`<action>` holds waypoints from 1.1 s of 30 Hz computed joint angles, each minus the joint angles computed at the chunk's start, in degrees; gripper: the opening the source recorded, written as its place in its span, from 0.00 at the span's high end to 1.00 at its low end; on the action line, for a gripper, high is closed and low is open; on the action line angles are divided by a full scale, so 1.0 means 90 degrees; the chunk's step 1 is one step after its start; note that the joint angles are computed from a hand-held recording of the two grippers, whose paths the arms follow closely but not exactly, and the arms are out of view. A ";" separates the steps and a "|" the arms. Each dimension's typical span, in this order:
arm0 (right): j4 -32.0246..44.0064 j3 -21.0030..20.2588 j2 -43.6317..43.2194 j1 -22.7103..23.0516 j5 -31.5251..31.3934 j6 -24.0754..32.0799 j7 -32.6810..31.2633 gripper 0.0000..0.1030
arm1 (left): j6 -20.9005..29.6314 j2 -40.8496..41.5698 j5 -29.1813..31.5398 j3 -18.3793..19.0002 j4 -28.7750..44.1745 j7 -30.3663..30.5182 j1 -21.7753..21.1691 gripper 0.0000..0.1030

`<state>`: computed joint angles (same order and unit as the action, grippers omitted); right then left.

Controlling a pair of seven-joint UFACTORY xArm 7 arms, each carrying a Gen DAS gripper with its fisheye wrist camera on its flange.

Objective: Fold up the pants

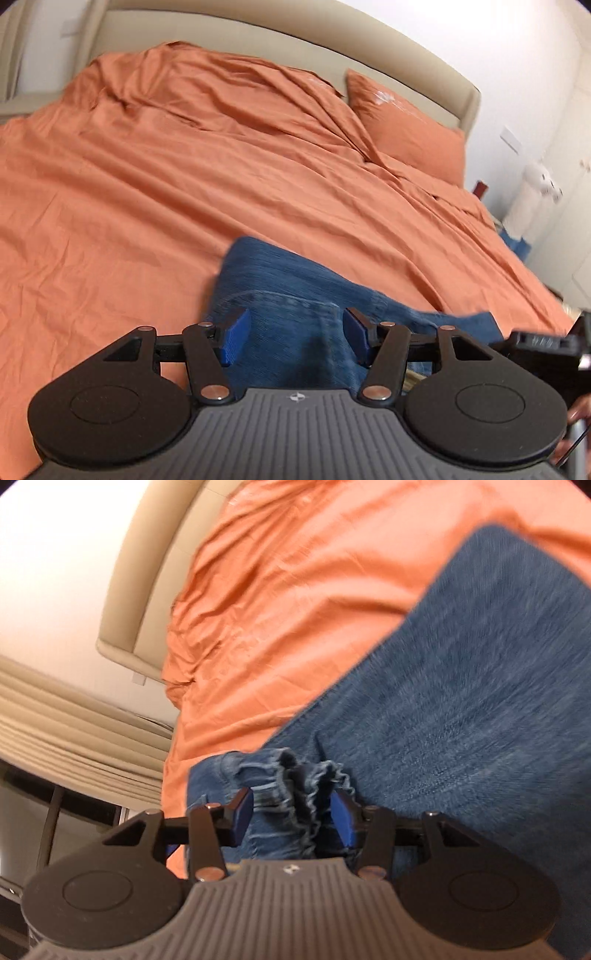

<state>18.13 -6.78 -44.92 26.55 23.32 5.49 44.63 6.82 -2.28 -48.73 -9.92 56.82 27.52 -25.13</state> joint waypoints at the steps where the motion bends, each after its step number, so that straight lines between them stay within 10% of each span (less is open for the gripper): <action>1: -0.0015 -0.0202 0.0151 0.0245 0.0100 -0.0219 -0.0063 0.56 | 0.0026 0.0022 -0.0252 0.0039 0.0026 0.0195 -0.0002 0.35; 8: -0.0065 -0.1002 0.0537 0.1240 -0.0024 -0.1282 -0.0223 0.83 | -0.0037 0.0219 -0.0858 -0.0020 0.0138 0.0368 0.0211 0.35; 15: 0.1152 0.1076 0.0484 -0.0962 -0.1112 0.0645 0.0054 0.88 | -0.0110 0.0025 -0.1620 0.0024 0.0121 0.0745 0.0249 0.37; 25: 0.4482 0.1719 0.0971 -0.2021 -0.2454 0.3805 -0.0456 0.89 | 0.0340 -0.0457 -0.3538 0.0237 0.0087 0.2400 0.0138 0.39; 33: 0.3809 0.1406 -0.0118 -0.2711 -0.2818 0.4892 -0.0420 0.89 | 0.0712 -0.0407 -0.2957 0.0073 -0.0035 0.2496 0.0008 0.40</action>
